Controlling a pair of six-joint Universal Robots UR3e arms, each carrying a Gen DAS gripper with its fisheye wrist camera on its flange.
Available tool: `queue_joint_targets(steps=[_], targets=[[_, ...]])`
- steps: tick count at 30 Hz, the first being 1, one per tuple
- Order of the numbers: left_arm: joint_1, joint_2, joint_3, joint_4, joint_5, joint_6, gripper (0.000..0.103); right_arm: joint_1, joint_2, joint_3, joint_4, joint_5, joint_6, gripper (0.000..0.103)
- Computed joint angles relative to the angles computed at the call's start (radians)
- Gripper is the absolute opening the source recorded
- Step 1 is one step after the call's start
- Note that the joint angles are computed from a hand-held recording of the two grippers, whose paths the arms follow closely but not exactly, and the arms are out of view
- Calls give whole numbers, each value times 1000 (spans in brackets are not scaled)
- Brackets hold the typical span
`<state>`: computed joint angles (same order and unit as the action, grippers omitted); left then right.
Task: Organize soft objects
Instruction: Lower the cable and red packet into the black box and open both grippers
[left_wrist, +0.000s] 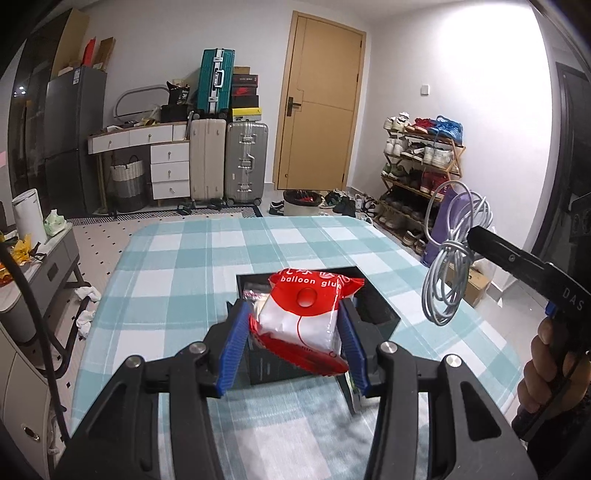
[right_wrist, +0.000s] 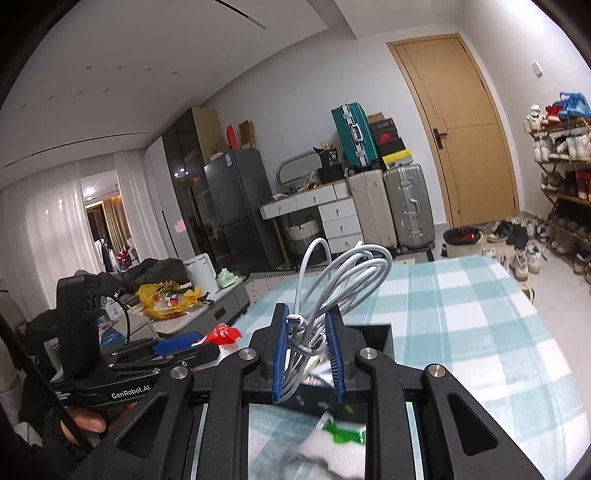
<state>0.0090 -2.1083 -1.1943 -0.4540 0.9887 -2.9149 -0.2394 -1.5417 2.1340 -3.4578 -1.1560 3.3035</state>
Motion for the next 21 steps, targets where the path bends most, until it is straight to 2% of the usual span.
queue_joint_targets(steps=[14, 21], targets=[[-68, -237, 344, -59, 107, -77, 47, 59, 175, -227, 111, -86, -37, 19], [-105, -382, 572, -161, 147, -96, 47, 58, 288, -353, 184, -91, -53, 19]])
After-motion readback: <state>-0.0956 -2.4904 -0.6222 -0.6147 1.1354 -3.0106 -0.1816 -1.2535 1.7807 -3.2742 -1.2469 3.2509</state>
